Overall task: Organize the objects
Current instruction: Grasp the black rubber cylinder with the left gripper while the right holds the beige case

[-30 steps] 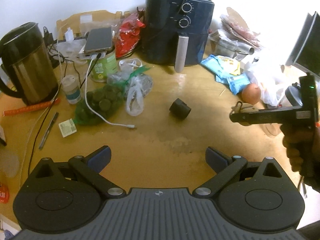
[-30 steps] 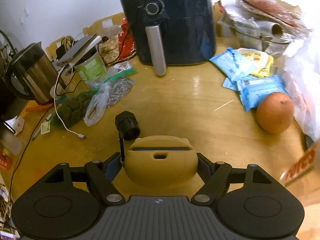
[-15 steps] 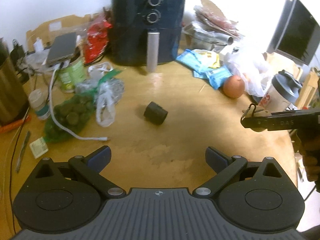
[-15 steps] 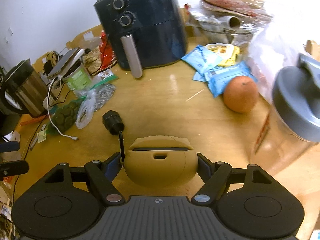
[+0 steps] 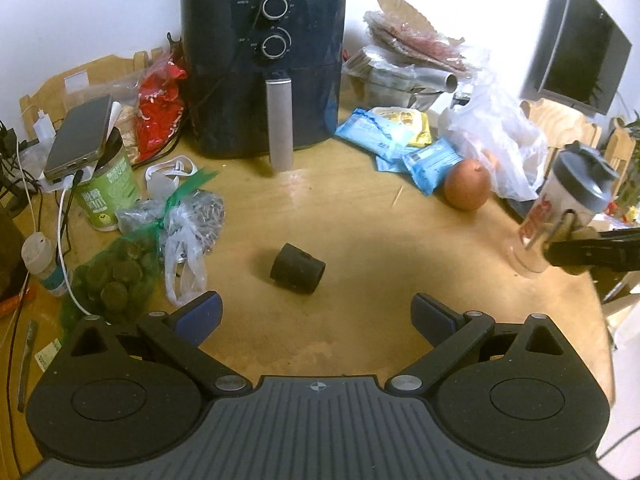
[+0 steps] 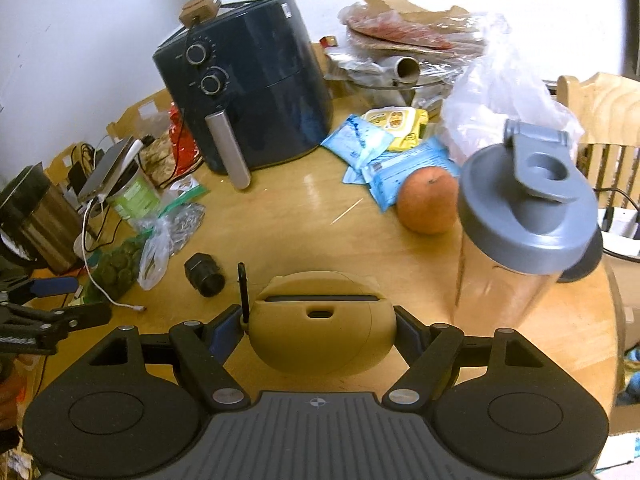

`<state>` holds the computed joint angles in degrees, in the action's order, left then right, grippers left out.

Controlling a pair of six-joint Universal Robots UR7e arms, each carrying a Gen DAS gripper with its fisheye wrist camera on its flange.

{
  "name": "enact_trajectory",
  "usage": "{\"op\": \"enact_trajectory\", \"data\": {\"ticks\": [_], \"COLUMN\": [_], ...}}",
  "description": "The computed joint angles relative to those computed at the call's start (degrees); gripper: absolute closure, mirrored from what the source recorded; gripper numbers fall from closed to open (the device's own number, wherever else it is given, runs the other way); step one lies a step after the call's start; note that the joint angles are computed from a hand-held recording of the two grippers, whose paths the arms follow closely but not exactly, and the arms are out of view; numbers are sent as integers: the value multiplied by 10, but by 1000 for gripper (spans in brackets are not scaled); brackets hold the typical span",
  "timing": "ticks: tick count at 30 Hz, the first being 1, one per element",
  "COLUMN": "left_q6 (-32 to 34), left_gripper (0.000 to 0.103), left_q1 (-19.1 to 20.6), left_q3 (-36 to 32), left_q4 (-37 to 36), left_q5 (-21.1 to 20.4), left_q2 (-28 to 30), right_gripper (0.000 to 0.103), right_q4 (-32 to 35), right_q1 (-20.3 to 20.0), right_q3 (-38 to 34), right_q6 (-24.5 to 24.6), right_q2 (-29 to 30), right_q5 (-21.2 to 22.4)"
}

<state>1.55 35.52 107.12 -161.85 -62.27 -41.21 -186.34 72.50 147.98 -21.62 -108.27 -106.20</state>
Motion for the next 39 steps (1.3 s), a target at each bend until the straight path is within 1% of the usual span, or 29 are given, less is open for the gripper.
{"op": "enact_trajectory", "data": {"ticks": [8, 22, 24, 25, 26, 33, 39], "left_q6": [41, 99, 106, 109, 112, 134, 161], "left_gripper": [1, 1, 3, 7, 13, 14, 16], "left_q1": [11, 26, 29, 31, 33, 43, 49], "left_q3": [-24, -65, -73, -78, -86, -132, -157], "left_q4": [-7, -12, -10, -9, -2, 24, 33], "left_q5": [6, 25, 27, 26, 26, 34, 36], "left_q2": [29, 83, 90, 95, 100, 134, 157], "right_gripper": [24, 24, 23, 24, 23, 24, 23], "right_q4": [3, 8, 11, 14, 16, 20, 20], "right_q1": [-19, -43, -48, -51, -52, -55, -65], "right_q3": [15, 41, 43, 44, 44, 40, 41], "right_q6": [4, 14, 14, 15, 16, 20, 23], "right_q2": [-19, -37, -41, -44, -46, -62, -81], "right_q5": [14, 16, 17, 16, 16, 11, 11]}}
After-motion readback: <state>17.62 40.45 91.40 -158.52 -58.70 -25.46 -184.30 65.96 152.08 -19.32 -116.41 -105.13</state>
